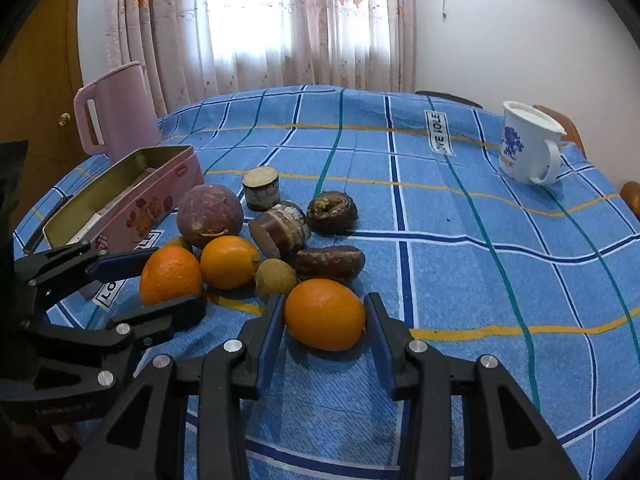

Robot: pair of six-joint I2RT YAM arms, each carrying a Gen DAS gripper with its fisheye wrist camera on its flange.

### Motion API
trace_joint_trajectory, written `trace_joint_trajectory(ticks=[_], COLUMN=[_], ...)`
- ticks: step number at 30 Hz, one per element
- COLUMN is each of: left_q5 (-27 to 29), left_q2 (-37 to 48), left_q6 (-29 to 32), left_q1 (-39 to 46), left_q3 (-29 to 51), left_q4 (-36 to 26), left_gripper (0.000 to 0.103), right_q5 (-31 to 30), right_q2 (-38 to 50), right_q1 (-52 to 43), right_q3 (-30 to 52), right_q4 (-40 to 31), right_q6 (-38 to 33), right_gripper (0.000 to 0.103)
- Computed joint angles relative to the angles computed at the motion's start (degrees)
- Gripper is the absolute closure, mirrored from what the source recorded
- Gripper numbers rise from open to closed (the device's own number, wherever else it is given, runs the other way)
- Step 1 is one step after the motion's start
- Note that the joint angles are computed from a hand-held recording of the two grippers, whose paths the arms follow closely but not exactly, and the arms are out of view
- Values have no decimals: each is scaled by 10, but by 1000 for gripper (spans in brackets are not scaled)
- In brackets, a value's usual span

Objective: Organize fruits
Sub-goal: 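Grasp a large orange with the left tool while the right tool grasps another orange, then carry both oranges over the tin box and open both tools to drop them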

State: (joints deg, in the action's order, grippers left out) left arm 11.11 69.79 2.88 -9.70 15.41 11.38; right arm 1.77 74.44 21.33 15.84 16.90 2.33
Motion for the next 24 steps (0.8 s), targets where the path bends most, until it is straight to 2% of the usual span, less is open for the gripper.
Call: trace_joint_trajectory(ticks=[1,4,17,24], left_q5=[6,27,33,13], left_q2=[-2,-16,-98,-128], left_q6=[-1,5,-15,-18], left_q1=[6,17,37,29], left_q3=[-2,-13,-66,-88], left_q4=[4,10,63,82], left_gripper=[54,54,54,54], right_q5=[3,3,0,-2], right_q2=[-5,-22,-71,-90], right_q1=[2,2,7,8], right_q3=[-5,-20,-72,-94], right_q4=[6,23,94,122], right_q6=[0,0,-16,-19], right_gripper=[61,61,61,61])
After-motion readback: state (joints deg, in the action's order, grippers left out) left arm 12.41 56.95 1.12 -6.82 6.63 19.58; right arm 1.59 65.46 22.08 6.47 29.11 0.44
